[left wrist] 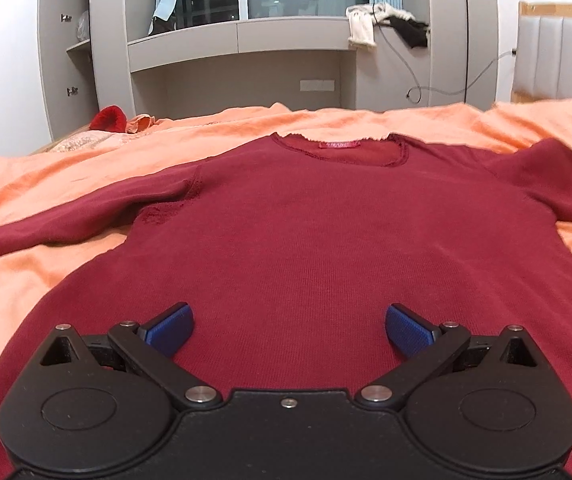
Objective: Fold small clothes
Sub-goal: 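Close the right tool on the sleeve cuff and lift it, then carry the held sleeve with the right tool across the shirt body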
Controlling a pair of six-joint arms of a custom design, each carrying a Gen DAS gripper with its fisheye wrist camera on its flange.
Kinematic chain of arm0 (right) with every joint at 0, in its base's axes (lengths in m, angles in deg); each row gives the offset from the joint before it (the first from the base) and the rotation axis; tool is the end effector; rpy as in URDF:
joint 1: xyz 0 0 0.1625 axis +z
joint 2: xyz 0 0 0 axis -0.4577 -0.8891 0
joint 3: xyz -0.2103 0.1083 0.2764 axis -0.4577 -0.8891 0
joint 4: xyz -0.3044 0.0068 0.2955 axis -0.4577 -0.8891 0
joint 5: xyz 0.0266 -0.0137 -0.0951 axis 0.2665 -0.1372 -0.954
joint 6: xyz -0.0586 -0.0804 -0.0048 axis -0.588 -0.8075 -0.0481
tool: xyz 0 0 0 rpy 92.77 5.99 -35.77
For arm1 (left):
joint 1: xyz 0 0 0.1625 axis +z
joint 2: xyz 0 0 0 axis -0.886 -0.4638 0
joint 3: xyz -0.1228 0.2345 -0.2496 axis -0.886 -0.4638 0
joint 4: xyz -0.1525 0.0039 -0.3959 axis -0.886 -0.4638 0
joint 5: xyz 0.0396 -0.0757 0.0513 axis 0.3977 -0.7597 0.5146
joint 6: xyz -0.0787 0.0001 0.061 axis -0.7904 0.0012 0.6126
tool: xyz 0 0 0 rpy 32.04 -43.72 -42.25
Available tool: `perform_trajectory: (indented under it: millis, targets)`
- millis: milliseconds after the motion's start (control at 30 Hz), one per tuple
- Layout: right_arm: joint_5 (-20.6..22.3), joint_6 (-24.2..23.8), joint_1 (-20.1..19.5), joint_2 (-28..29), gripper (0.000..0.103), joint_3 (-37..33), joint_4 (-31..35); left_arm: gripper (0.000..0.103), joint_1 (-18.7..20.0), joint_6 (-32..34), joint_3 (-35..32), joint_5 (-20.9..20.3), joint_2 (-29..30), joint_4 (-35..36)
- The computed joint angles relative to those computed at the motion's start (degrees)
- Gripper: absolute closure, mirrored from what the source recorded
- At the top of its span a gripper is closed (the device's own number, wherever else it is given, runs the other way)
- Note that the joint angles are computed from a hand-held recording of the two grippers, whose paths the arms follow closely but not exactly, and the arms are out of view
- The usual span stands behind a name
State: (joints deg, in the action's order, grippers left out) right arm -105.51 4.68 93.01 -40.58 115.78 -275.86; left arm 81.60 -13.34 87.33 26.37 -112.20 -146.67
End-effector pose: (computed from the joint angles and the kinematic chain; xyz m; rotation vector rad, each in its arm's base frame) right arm -0.0725 -0.4595 0.4422 -0.1957 -1.8138 1.7573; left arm -0.3226 -0.3534 0.0853 0.2860 1.9909 -1.1897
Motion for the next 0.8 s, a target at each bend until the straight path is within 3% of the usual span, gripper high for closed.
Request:
perform_trajectory:
  millis: [133, 367, 467, 633, 800]
  targets:
    - [1.8, -1.2, 2.1, -1.6, 0.097, 1.4, -0.4, 0.000, -0.4, 0.8, 1.8, -0.1, -1.8, -3.9]
    - [9.0, -10.3, 8.7, -4.5, 0.097, 6.7, -2.1, 0.001, -0.3, -3.1, 1.5, -0.7, -4.0, -0.8]
    - [12.5, -15.8, 12.3, -4.7, 0.097, 9.2, -3.0, 0.001, -0.8, -8.0, 1.3, 0.0, -5.7, 4.3]
    - [16.5, -27.9, 18.8, -3.0, 0.097, 12.7, 0.0, 0.001, -1.8, -22.9, -0.4, 2.3, -8.5, 19.1]
    - [16.0, -41.1, 25.4, 1.1, 0.097, 15.9, 4.6, 0.001, -2.5, -37.2, -2.2, 2.8, -10.4, 33.0]
